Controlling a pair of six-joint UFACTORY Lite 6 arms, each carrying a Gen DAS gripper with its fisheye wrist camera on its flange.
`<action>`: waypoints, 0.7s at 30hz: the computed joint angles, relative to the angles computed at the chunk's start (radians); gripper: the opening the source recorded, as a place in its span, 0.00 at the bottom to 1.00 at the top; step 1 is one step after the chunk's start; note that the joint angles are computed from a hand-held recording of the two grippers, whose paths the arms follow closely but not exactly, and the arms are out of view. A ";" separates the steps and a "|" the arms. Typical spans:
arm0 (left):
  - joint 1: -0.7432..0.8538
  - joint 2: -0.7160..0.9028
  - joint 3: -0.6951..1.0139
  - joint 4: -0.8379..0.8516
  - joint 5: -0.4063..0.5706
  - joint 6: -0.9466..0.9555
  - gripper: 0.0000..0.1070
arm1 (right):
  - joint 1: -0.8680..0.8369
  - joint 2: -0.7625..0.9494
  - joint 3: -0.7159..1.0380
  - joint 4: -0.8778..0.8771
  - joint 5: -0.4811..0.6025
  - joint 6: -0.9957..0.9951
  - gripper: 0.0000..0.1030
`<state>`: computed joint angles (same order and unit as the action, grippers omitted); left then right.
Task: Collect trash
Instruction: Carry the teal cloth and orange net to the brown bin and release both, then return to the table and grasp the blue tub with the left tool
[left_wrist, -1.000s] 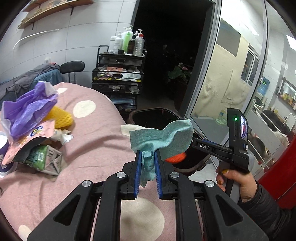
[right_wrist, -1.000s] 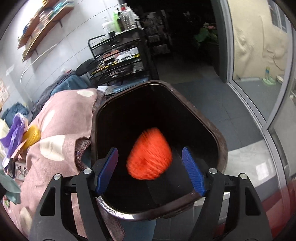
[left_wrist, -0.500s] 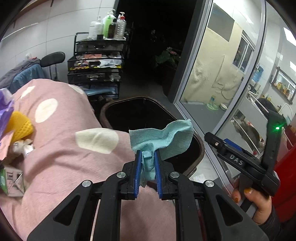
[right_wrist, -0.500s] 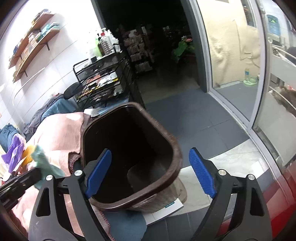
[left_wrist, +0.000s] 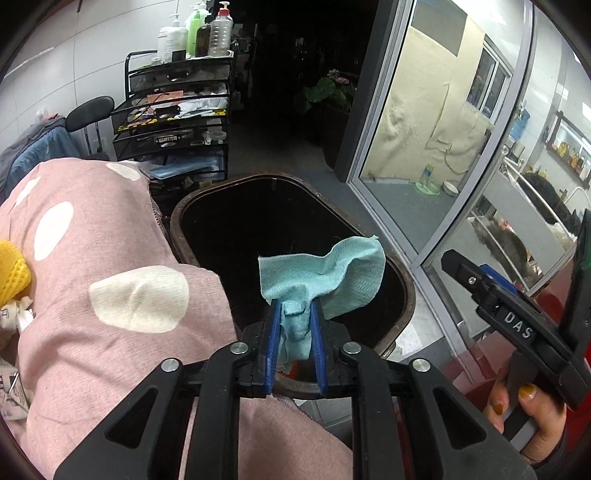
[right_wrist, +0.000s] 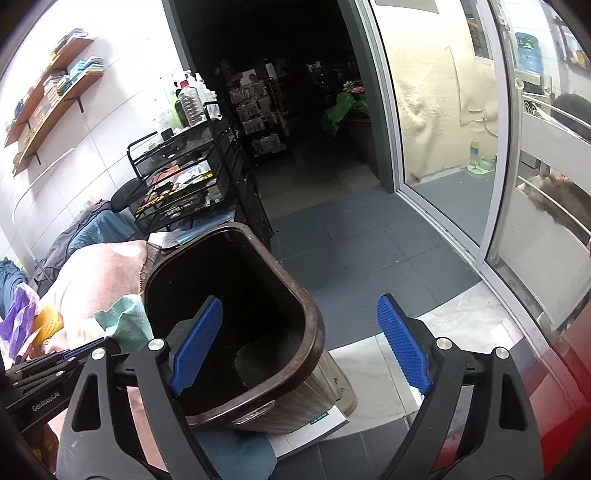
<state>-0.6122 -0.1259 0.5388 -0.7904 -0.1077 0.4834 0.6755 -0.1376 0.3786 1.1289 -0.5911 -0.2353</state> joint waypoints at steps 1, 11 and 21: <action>-0.005 0.005 0.003 -0.057 -0.006 0.058 0.31 | -0.003 0.000 -0.001 0.001 -0.001 -0.002 0.83; -0.061 -0.072 -0.050 -0.124 -0.090 0.155 0.89 | -0.057 0.017 -0.004 -0.055 0.022 0.059 0.92; -0.099 -0.282 -0.159 -0.423 -0.142 0.447 0.91 | -0.061 0.045 0.001 -0.161 0.035 0.164 0.93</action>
